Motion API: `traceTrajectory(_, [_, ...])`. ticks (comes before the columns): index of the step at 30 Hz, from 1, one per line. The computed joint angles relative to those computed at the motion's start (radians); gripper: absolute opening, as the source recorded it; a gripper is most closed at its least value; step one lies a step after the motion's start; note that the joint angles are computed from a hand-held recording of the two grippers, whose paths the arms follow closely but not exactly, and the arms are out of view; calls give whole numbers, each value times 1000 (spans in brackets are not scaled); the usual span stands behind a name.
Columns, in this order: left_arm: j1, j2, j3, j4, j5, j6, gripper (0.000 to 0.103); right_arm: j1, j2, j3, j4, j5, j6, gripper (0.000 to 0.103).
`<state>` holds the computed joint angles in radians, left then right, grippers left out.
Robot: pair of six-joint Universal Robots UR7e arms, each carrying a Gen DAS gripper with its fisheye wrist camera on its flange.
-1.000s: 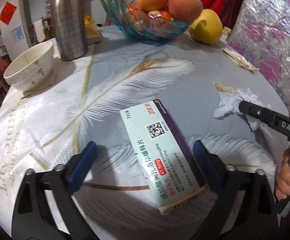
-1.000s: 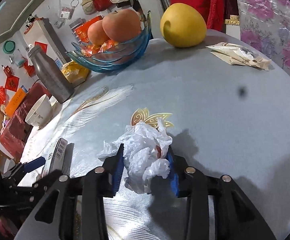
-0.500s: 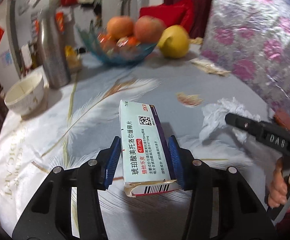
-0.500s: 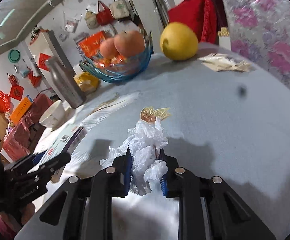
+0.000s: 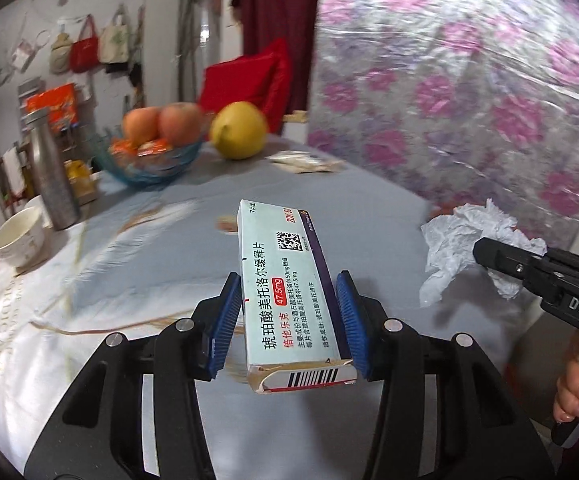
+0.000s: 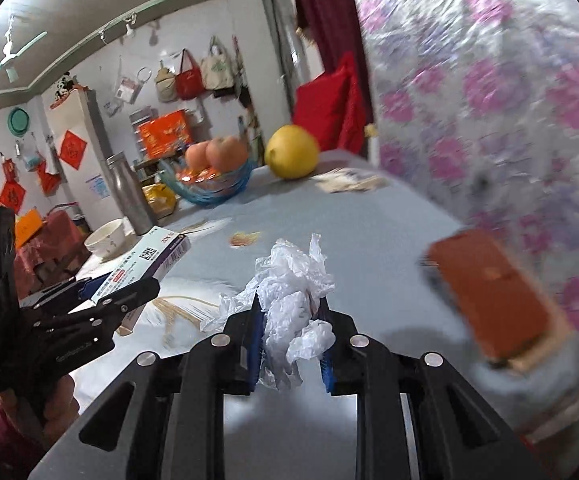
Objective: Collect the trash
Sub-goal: 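Carry the medicine box and plastic wrap to the red wastebasket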
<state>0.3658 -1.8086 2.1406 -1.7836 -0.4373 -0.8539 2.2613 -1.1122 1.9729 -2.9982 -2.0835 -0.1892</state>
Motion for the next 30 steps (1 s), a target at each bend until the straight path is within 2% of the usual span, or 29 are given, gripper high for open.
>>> traceTrajectory(6, [-25,136,5,-230,-77,139,49,-10,-177,130,-30,-94,-31,23])
traceTrajectory(13, [-45,310,-19,-435,-166,268,49,-70,-375,244,-26,-175,-60,24])
traceTrajectory(19, [-57,446,-45,-589,-259,363,49,-151,-496,324,-23,-181,-68,24])
traceTrajectory(26, [-53,572,-84,-665,-366,419,49,-266,-595,400,-22,-164,-66,24])
traceTrajectory(30, [-49,629,-98,-700,-415,449,49,-317,-616,439,-40,-169,-75,24])
